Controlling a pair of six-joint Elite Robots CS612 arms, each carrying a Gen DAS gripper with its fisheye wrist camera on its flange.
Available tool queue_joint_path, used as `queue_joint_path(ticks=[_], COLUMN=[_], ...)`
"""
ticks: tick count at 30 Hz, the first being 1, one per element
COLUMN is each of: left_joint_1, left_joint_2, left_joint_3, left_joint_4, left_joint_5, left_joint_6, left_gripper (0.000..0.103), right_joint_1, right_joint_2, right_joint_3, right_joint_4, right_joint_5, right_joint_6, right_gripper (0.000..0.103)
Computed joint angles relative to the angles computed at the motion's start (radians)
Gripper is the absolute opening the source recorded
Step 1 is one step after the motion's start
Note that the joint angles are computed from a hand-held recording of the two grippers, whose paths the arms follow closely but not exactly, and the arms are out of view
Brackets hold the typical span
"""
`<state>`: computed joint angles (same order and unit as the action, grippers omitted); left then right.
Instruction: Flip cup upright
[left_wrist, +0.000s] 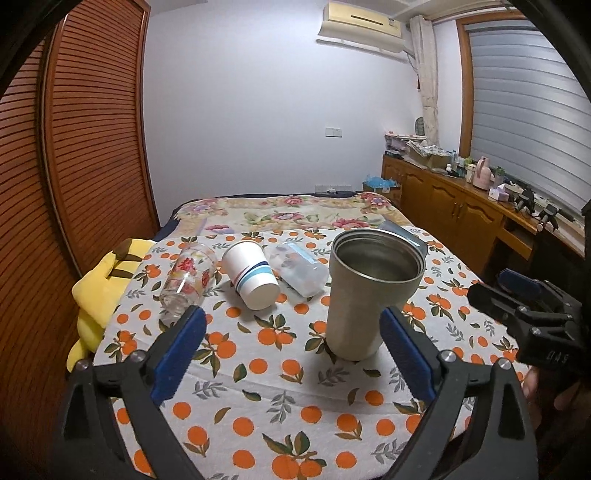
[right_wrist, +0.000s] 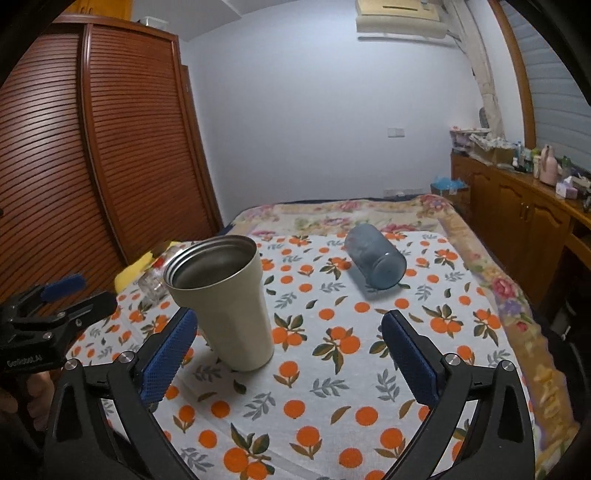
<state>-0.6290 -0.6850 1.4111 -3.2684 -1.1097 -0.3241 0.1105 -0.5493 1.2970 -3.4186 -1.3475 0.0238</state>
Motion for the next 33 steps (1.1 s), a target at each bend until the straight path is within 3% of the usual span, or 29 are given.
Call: queue_joint_path(ticks=[7,33], left_joint_1=[-0.011,-0.014], left_joint_2=[-0.002,-0.008], left_joint_3=[0.013,0.025], left_joint_4=[-0.001,-0.02], left_joint_5=[0.041,0.046], left_joint_6=[0.017,0.012], left_gripper=[0.096,0.096], right_joint_1=[0.002,0.007], right_joint_2=[-0.003,-0.011], right_joint_3=[0.022,0.039], right_joint_4=[-0.036,-0.057], right_joint_5=[-0.027,-0.055], right_joint_6=[0.004,-0.004], right_gripper=[0.102,0.102])
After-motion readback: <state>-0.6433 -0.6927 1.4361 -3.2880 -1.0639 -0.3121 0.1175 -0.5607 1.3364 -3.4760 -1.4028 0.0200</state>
